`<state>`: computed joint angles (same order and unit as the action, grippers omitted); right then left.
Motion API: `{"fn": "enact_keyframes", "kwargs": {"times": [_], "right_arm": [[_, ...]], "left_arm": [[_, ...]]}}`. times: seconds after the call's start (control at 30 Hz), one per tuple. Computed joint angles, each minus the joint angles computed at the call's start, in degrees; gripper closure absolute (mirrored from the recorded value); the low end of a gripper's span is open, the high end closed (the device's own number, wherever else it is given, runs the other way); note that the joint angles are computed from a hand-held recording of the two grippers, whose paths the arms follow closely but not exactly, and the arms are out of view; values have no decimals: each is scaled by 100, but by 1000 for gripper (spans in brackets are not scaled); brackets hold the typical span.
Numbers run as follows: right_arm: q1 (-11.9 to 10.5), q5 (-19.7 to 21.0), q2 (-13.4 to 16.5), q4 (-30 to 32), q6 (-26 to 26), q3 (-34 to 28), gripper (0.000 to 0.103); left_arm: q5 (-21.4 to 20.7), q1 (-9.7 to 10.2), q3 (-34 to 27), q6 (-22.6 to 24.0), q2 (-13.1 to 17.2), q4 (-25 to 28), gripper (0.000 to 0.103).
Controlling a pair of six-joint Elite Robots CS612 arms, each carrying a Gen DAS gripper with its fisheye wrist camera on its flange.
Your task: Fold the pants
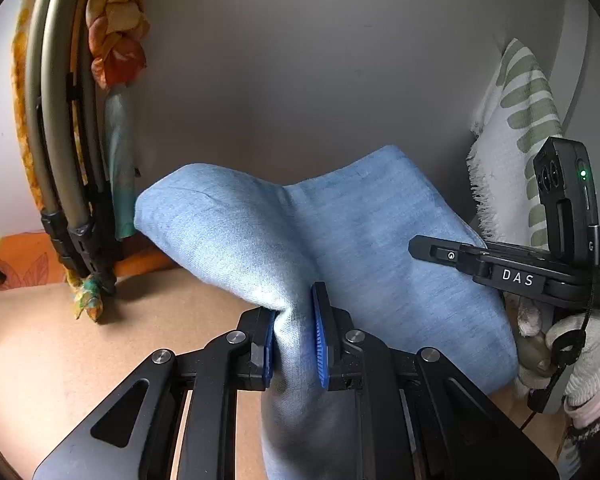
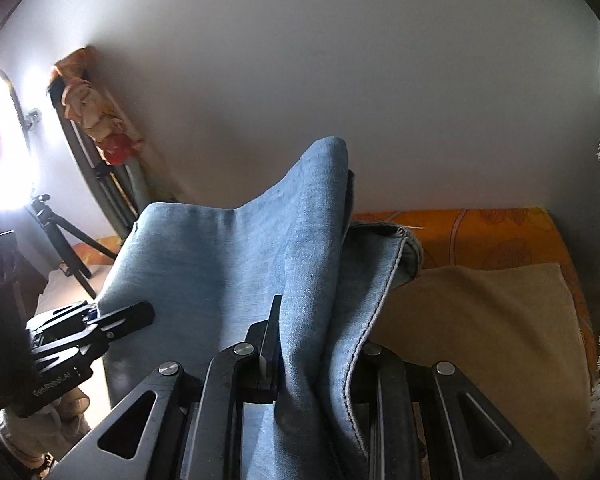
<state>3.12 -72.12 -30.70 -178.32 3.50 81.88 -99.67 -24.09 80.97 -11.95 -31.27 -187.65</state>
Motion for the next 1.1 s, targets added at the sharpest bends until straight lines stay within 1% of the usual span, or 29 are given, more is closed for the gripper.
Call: {"fn": "enact_keyframes", "kwargs": {"times": [0.23,0.3,0.37,0.43,0.53,0.63,0.7,0.73,0.8,0.83,0.87,0.9,0.93,0.97,1.0,1.03,1.07,1.1], "right_arm": [[95,-290,-27,115,-9,-33,81],[126,-424,-28,175,15,-62,78],[150,-551,-8,250,71,-111,72],[177,-773,-27,301,61,-100,68],[213,-1015,-55,227,108,-47,62],[204,-1200,-145,163,252,85,61],[200,-1219,-230,72,307,218,61],[209,-1233,-281,29,305,285,61],[241,-1322,-390,-140,262,470,60],[253,-1322,-453,-266,222,577,60],[276,-1313,-516,-381,215,680,59],[293,-1285,-590,-513,208,795,54],[317,-1269,-676,-696,189,927,38],[352,-1295,-763,-921,154,1065,30],[398,-1354,-849,-1079,82,1182,30],[440,-1408,-913,-1137,32,1254,31],[486,-1454,-1014,-1222,-21,1375,31],[517,-1457,-1100,-1286,-29,1478,30]], "left_arm": [[113,-27,-41,26,-10,121,88],[164,-42,-45,38,-19,173,88],[270,-65,-21,64,-40,192,86],[344,-69,23,83,-65,182,86],[468,-71,97,25,-120,216,86],[540,-74,216,-40,-197,118,85],[562,-74,371,-4,-296,-60,85],[592,-88,434,19,-340,-129,84],[628,-113,626,73,-471,-321,71],[668,-132,711,84,-528,-408,62],[695,-144,830,113,-604,-529,59],[700,-152,947,135,-682,-619,59],[682,-152,1045,124,-746,-686,59],[658,-155,1164,94,-823,-771,57],[638,-154,1288,50,-902,-856,54],[622,-155,1382,1,-959,-928,50],[631,-161,1504,-41,-1031,-1028,47],[636,-167,1621,-59,-1106,-1105,47]]}}
